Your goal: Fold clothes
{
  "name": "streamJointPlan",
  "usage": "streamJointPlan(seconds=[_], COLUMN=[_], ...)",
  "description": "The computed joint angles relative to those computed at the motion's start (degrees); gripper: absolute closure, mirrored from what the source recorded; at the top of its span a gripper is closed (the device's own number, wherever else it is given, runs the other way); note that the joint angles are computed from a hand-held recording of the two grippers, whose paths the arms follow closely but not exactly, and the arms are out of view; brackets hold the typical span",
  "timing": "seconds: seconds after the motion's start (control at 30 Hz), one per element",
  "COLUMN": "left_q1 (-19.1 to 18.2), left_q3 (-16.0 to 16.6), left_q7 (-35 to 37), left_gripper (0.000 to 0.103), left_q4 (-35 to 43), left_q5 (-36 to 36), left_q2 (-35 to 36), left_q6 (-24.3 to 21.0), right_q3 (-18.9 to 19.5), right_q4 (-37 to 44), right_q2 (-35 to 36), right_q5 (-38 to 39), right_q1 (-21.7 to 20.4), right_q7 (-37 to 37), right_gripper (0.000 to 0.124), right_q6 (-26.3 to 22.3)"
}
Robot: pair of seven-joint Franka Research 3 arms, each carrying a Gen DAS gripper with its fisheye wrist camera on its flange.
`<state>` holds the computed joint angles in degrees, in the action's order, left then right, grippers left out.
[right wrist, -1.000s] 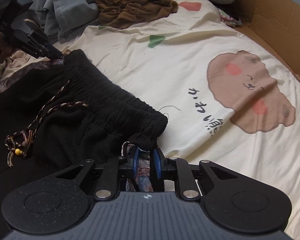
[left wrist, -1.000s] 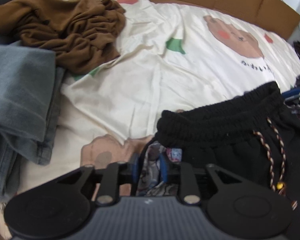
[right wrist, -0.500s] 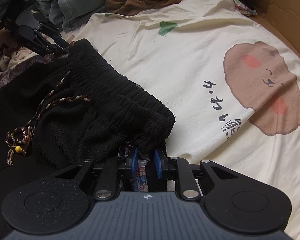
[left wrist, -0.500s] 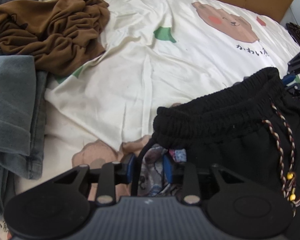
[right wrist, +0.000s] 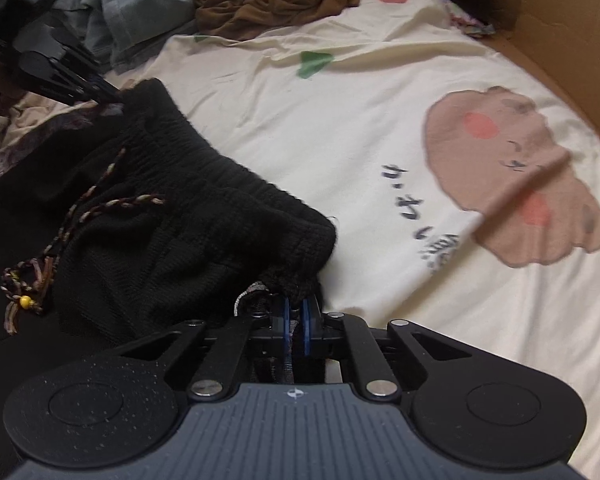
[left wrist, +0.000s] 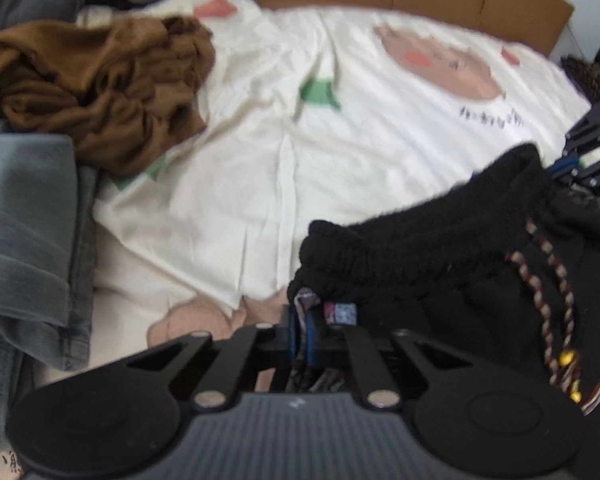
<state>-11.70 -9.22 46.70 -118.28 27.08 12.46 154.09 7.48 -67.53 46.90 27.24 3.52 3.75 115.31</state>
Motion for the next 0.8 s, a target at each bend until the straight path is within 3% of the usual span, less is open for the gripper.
streamJointPlan(seconds=[0.33, 0.57, 0.8], left_q1=[-1.1, -2.0, -3.6], left_q3=[0.2, 0.5, 1.4], left_q7=[-0.6, 2.6, 6.8], left_gripper=[0.099, 0.099, 0.099], left_q4=[4.9, 12.7, 25.1], left_q5=[1.7, 1.1, -0.2], left_q2=[2.7, 8.3, 16.7], left_q6=[4.0, 5.6, 3.0], right_q3=[-1.0, -1.5, -1.3], right_q4=[-1.1, 3.9, 16.0], right_q2=[-1.0, 1.1, 7.8], right_q5=[-0.5, -1.7, -3.0], right_q1=[-0.6, -1.5, -2.3], right_q7=[1.6, 4.4, 9.9], right_gripper=[0.121, 0.121, 0.121], right_q6=[10.4, 12.5, 12.2])
